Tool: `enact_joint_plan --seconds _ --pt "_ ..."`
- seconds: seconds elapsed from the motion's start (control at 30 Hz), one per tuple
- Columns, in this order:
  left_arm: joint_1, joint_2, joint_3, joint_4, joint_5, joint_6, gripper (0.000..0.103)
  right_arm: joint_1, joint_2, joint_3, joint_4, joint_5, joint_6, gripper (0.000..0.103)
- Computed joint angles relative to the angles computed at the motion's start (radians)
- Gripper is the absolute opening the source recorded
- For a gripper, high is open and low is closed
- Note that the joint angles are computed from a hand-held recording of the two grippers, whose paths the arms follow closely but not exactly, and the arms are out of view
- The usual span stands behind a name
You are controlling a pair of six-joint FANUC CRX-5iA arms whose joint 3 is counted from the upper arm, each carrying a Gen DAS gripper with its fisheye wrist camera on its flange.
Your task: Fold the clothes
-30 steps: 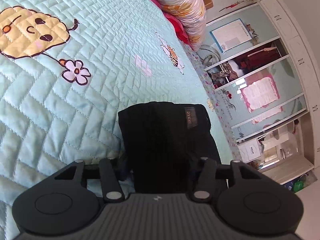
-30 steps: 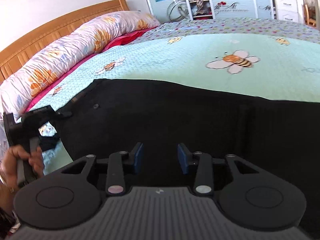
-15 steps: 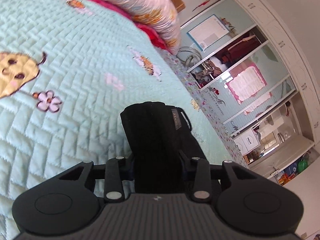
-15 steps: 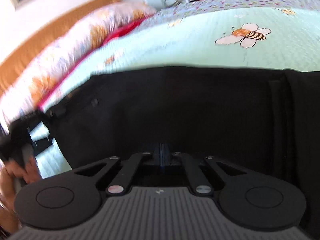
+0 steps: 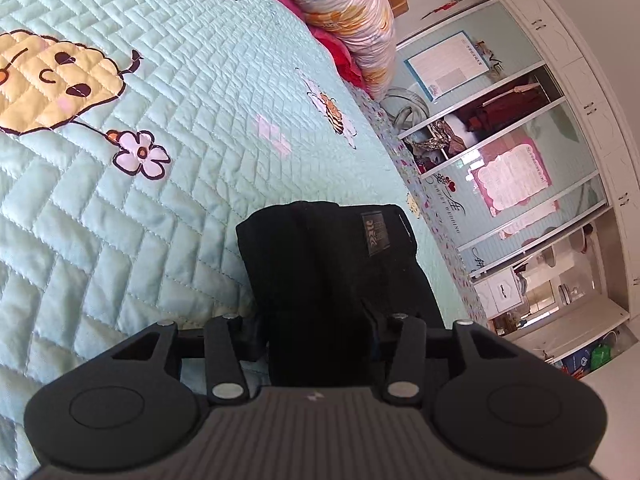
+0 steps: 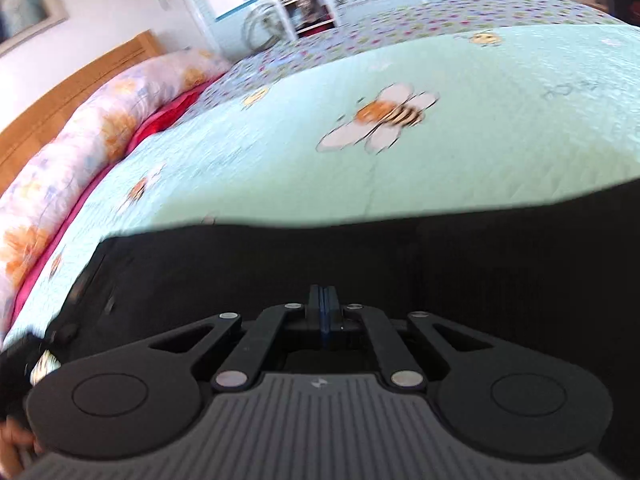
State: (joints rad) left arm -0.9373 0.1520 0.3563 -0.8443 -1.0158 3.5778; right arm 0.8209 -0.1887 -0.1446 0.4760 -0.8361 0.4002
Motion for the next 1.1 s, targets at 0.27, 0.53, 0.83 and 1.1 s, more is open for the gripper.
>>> enact_joint_plan --seconds 0.27,0.53,0.83,1.1 --pt "-0.004 0.016 0.020 0.004 -0.017 -0.016 0.050 -0.126 0.184 0.219 -0.235 -0.080 0.158 0.004" --pt "0.002 0.024 0.031 0.011 -0.017 -0.028 0.052 -0.034 0.092 0.124 -0.228 -0.090 0.138 0.004" --pt "0.011 0.055 0.079 0.033 -0.038 -0.080 0.060 0.189 -0.081 -0.024 -0.155 -0.168 0.035 0.004" --pt "0.016 0.070 0.097 0.039 -0.051 -0.091 0.060 0.334 -0.146 -0.057 -0.082 -0.252 -0.029 0.004"
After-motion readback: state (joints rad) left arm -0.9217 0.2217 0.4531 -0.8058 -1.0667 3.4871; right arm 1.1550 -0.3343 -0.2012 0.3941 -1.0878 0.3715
